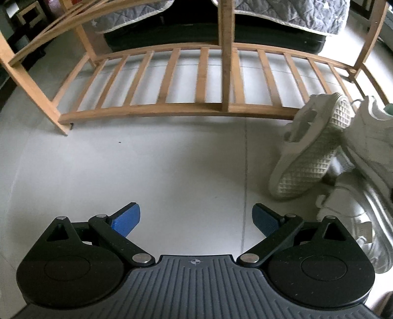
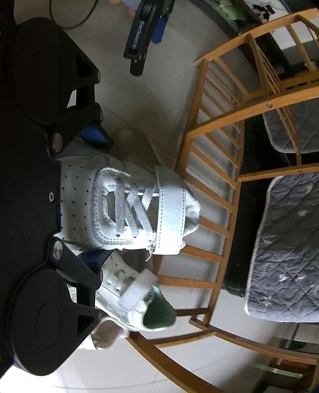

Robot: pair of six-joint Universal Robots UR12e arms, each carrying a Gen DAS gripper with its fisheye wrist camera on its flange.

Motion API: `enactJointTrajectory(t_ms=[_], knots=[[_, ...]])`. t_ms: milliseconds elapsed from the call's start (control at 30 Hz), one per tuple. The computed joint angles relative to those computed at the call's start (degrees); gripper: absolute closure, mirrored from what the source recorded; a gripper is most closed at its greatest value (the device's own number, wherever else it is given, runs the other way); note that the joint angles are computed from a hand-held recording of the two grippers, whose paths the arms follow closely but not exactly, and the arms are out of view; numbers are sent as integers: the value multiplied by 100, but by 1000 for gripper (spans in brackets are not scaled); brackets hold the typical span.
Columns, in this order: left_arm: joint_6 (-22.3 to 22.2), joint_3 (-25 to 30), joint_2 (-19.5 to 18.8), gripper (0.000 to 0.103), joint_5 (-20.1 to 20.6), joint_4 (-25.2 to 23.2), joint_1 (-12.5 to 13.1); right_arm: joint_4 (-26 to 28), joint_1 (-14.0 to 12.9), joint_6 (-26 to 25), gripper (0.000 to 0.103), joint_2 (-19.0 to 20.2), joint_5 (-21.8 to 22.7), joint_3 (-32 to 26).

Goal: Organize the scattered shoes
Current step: 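Lift the white velcro sneaker off the pile with the right gripper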

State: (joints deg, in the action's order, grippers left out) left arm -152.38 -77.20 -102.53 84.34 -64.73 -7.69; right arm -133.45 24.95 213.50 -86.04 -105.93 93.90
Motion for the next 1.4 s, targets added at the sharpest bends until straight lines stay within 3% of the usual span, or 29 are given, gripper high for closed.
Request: enactJointTrajectory(t_ms=[167, 300, 433, 600, 733, 1033, 1200, 1400], knots=[[-107, 18, -12, 4, 67, 44, 64, -366, 101, -328, 19, 54, 14, -94], [-173, 13, -21, 4, 139, 132, 132, -517, 95, -765, 19, 247, 438, -306], [-323, 41, -52, 4, 200, 104, 222, -402, 60, -1202, 19, 645, 980, -678], [-686, 82, -120, 4, 395, 63, 347, -381, 142, -1747, 19, 1136, 1029, -1054], [-822, 108, -153, 4, 515, 49, 411, -501, 195, -1589, 19, 1425, 973, -1197], [-800, 74, -156, 4, 614, -11, 458, -424, 307, -520, 19, 1678, 991, -1232], [-772, 50, -151, 4, 642, -21, 462, -277, 330, -734, 19, 1683, 987, -1230], [-765, 71, -157, 4, 577, -63, 460, -146, 204, -839, 19, 1571, 1492, -1185]])
